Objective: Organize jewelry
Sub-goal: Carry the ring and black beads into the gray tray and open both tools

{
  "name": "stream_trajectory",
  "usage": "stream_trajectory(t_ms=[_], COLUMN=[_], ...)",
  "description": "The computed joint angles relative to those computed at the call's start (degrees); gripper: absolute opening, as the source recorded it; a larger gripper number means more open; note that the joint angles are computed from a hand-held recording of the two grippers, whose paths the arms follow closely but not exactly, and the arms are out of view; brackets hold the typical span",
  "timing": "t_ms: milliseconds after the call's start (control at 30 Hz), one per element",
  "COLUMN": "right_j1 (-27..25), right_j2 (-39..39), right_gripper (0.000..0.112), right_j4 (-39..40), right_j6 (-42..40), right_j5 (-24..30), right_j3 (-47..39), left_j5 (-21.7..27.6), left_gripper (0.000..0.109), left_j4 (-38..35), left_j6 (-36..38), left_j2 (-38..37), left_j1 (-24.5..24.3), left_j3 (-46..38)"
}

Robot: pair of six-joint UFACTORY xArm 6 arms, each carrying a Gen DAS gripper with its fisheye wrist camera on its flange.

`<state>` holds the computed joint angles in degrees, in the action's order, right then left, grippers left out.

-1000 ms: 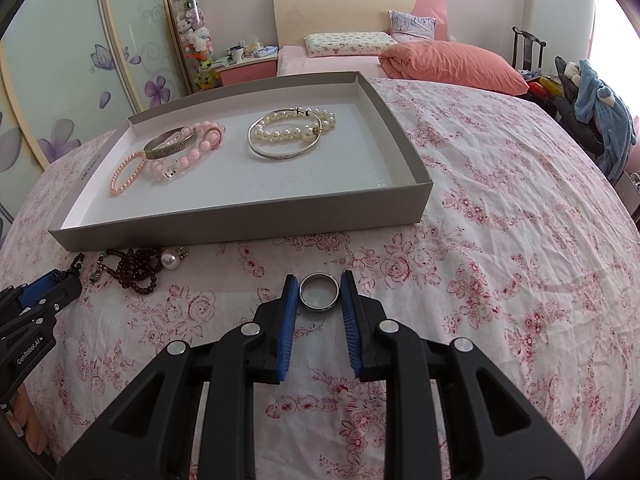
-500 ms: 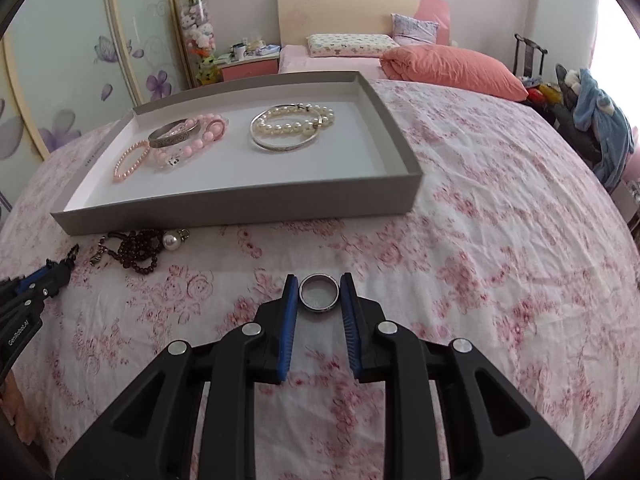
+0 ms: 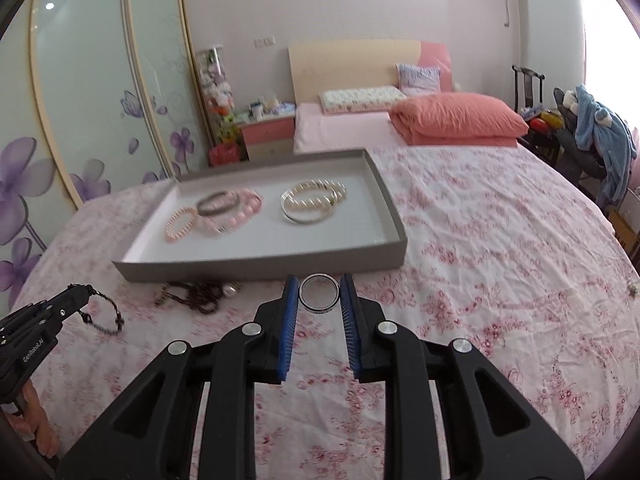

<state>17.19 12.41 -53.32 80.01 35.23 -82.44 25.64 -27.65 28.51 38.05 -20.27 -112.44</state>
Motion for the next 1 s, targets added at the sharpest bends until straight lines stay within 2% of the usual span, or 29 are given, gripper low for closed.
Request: stream_trajectory(t_ms=[200, 433, 567, 1000], right_j1=[0.7, 2.2, 2.8, 4.0], right_j2=[-1.4, -3.1, -3.9, -4.5], right_gripper=[0.022, 0.023, 0.023, 0.023], right_j4=[-8.1, -20.3, -24.2, -30.7], right_j6=[5.6, 13.1, 15.4, 18.5], right_j5=[-1.4, -0.4, 0.4, 2.3], right_j3=[0.6, 1.3, 1.6, 1.6], left_j5=[-8.1, -13.3, -16.4, -18.4], left_gripper=[0.006, 0.006, 0.006, 0.006], left_j4=[-1.4, -0.7, -1.1, -7.0], left_j6=[3.3, 3.5, 4.3, 9.7], left_j2=[-4.0, -5.9, -7.0, -7.3], left_j1=[-1.8, -3.0, -3.7, -4.6], left_j3=[5.4, 7.8, 9.2, 9.3])
